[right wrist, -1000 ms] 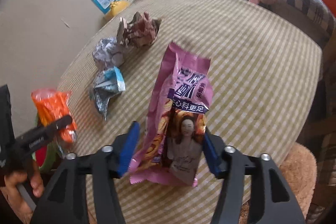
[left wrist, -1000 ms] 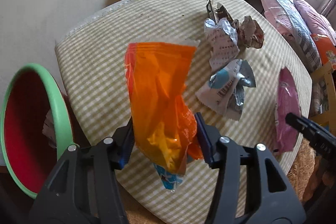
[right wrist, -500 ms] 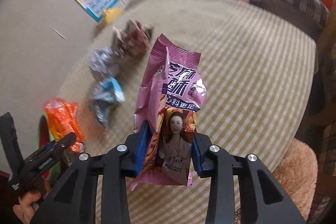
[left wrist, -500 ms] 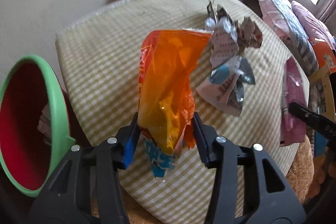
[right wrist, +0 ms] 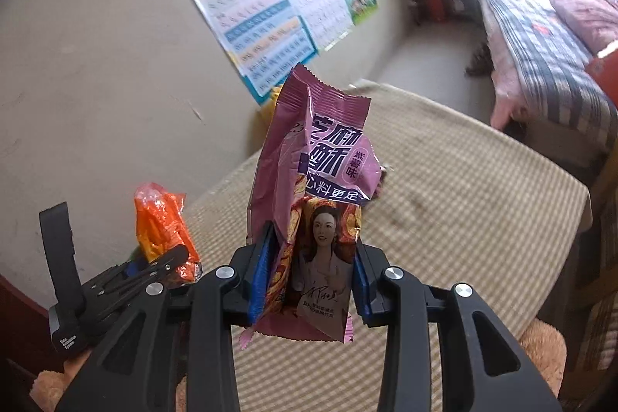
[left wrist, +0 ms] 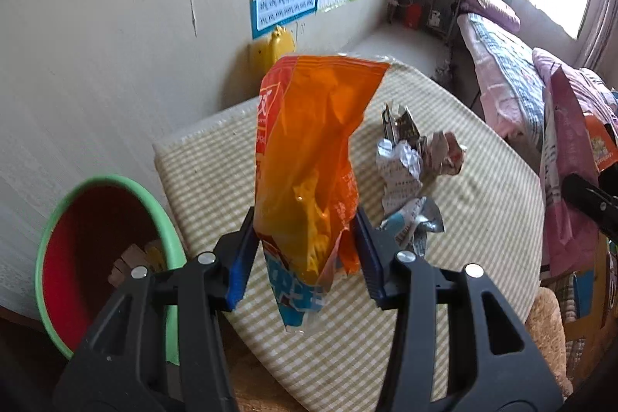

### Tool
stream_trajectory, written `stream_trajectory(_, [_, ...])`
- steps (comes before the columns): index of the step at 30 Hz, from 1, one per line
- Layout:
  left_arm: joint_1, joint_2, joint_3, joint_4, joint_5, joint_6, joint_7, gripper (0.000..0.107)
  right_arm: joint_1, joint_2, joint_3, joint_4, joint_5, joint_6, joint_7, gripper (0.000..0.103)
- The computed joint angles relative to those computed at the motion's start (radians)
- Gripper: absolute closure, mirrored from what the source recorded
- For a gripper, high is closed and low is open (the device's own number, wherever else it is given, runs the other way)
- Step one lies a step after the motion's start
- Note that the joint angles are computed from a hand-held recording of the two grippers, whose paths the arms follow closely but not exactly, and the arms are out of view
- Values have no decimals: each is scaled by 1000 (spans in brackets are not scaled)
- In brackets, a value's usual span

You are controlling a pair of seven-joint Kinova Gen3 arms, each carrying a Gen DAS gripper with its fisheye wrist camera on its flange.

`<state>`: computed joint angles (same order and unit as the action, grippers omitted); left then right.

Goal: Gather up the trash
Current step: 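Lift the pink and orange bags and carry both over the red bucket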

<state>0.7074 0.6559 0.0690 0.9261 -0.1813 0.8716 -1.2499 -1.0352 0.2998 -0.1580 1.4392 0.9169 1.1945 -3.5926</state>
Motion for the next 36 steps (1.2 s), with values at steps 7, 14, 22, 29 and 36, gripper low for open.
stream_trajectory(7, [0, -24, -12, 32, -17, -32, 18, 61, -10, 25, 9, -52, 2, 18, 54, 69])
stream_trajectory(14, [-9, -38, -14, 58, -23, -51, 38, 61, -16, 42, 18, -77, -19, 1, 91, 69])
stream_trajectory(22, [-14, -53, -20, 81, -36, -67, 65, 61, -18, 65, 36, -108, -49, -26, 151, 68])
stream_trajectory(29, [-24, -61, -25, 98, -48, -76, 82, 61, -24, 90, 53, -146, -74, -40, 211, 68])
stream_trajectory(36, [-20, -77, -57, 128, -96, -87, 136, 61, -21, 107, 69, -171, -100, -68, 265, 68])
